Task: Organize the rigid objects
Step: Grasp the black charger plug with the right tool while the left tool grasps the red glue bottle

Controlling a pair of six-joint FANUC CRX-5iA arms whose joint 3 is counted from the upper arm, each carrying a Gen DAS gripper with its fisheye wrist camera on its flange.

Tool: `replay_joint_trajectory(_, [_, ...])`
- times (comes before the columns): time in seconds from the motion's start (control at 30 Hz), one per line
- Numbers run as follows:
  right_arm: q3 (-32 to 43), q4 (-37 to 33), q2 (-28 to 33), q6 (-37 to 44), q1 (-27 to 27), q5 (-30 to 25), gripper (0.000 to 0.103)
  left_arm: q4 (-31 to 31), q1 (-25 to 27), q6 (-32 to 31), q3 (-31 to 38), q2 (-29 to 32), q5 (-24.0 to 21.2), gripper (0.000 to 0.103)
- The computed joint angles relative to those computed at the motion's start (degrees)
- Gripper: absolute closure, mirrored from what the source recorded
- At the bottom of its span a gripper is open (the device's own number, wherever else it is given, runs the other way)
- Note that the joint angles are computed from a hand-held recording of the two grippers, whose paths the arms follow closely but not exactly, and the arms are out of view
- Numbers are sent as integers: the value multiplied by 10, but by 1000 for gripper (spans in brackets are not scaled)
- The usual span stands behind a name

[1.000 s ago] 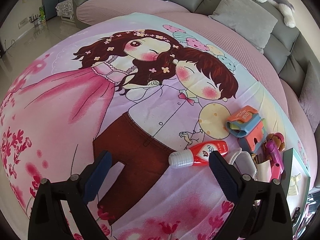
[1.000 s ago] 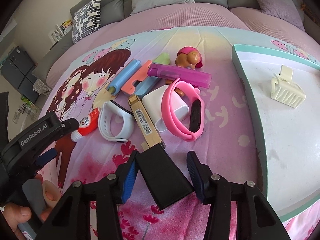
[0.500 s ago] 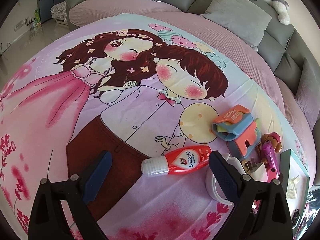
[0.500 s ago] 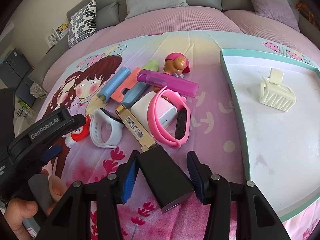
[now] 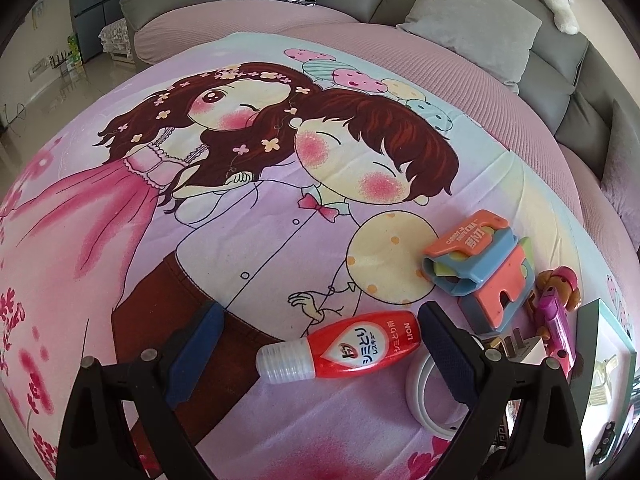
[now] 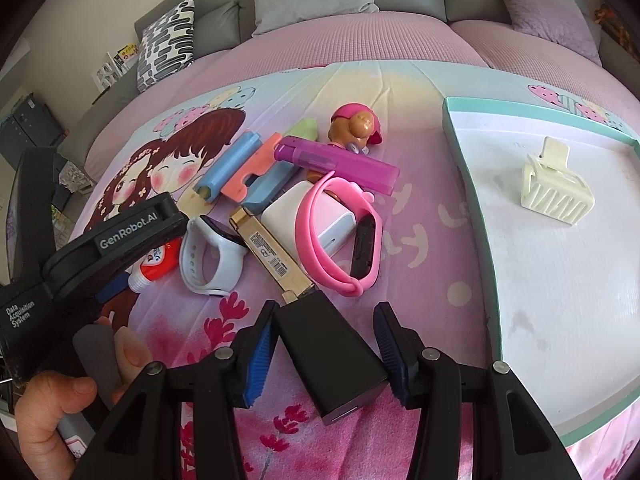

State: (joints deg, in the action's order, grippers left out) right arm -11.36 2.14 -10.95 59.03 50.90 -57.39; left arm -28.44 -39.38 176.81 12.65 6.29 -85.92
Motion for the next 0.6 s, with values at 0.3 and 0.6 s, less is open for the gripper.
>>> replay_joint_trajectory(0.3, [2, -8, 0, 4, -4, -2, 52, 18, -3, -21, -1, -2, -31, 5])
replay_joint_trajectory(0.6, [4, -12, -2, 5, -7, -4, 52, 21, -6, -23, 4, 3, -41, 6])
